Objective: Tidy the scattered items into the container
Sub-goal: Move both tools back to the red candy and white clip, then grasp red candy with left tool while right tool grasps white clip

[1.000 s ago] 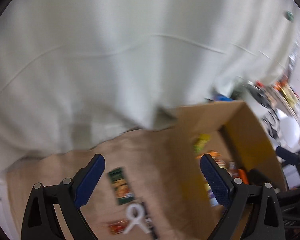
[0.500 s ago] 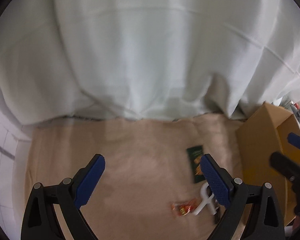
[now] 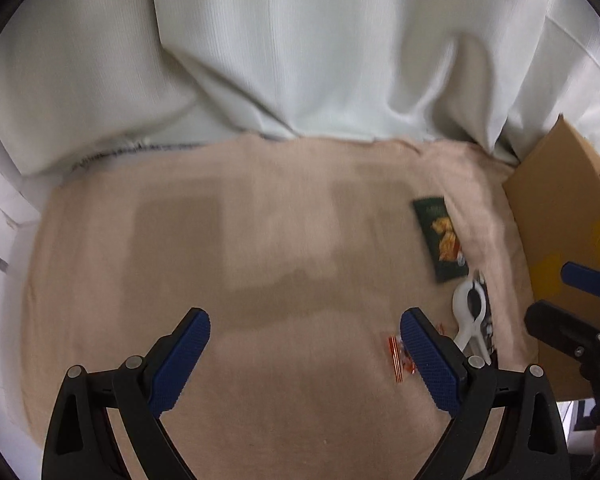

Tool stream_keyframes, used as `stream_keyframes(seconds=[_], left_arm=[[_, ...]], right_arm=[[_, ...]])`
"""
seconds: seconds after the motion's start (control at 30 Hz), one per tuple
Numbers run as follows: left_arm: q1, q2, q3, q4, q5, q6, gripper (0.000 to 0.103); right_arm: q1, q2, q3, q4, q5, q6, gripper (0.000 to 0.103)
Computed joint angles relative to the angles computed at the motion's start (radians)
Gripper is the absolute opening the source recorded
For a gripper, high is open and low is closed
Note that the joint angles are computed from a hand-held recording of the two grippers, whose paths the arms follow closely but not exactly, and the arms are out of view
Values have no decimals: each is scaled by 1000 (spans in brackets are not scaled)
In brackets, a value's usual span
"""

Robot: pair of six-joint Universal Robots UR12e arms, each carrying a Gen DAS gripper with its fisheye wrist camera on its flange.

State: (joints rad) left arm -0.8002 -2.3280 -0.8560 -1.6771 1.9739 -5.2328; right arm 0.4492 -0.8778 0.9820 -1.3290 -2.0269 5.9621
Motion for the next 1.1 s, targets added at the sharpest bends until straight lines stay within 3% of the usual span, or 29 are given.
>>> stream_keyframes(seconds=[0.07, 0.2, 0.27, 0.47, 0.67, 0.77, 1.1], left_arm=[[1, -4, -14, 39, -11, 11, 97], [1, -18, -19, 76, -24, 35, 97], [0, -27, -9, 73, -25, 43, 97], [-4, -34, -10, 102, -35, 61, 97], [-9, -33, -14, 115, -35, 56, 97], [-9, -34, -14, 122, -32, 63, 97], [-2, -57, 15, 156, -31, 140, 97]], right_arm=[[-3, 1, 22, -45, 12, -2, 102], [-15, 13, 33, -48, 65, -9, 96], [-20, 3, 73, -97, 82, -6, 84], [-35, -10, 158, -224, 129, -25, 67], [-43, 7, 133, -175, 153, -64, 60], [-43, 10, 124, -155, 171, -74, 46], [-34, 16, 118, -157, 133, -106, 46]])
